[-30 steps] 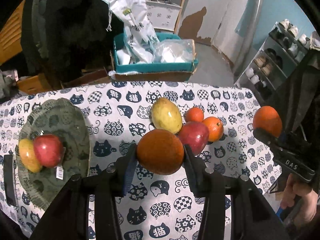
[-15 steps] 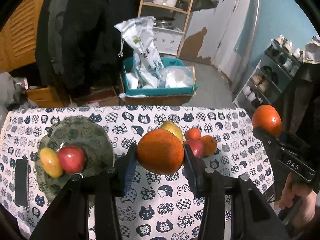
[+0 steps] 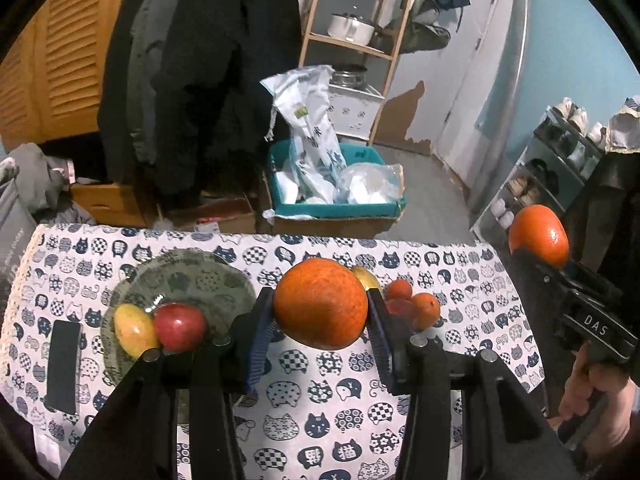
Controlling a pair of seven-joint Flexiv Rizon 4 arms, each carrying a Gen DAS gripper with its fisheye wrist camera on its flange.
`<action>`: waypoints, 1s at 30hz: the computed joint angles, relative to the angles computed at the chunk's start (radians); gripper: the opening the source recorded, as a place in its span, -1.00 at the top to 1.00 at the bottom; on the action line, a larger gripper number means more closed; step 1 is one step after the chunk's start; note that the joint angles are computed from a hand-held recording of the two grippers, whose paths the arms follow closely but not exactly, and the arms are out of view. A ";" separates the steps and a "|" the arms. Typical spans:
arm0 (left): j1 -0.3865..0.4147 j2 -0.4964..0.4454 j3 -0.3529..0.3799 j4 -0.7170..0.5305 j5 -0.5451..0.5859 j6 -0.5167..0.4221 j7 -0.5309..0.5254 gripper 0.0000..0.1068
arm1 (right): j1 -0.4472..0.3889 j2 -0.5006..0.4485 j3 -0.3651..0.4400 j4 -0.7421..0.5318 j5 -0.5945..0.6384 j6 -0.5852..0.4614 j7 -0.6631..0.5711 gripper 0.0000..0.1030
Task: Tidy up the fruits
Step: 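Lift the small and large oranges and carry both toward the green glass bowl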
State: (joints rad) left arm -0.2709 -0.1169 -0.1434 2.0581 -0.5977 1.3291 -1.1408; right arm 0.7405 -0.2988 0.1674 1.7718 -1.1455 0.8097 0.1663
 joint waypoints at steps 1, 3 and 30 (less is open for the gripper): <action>0.001 0.002 0.002 0.001 -0.001 0.003 0.000 0.15 | 0.002 -0.005 0.000 -0.008 -0.002 0.001 -0.002 -0.23; 0.005 0.007 0.005 0.007 -0.010 0.009 0.006 0.14 | 0.006 -0.015 -0.003 -0.024 -0.004 0.006 -0.008 -0.23; 0.088 0.024 0.071 0.055 0.044 0.015 -0.052 0.14 | 0.134 -0.287 -0.114 -0.385 0.169 0.107 -0.247 -0.23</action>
State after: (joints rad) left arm -0.1833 -0.0934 -0.0729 2.1131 -0.5540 1.3442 -1.1931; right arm 0.8741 -0.5858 0.0538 1.3865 -0.9767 0.9165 -0.0804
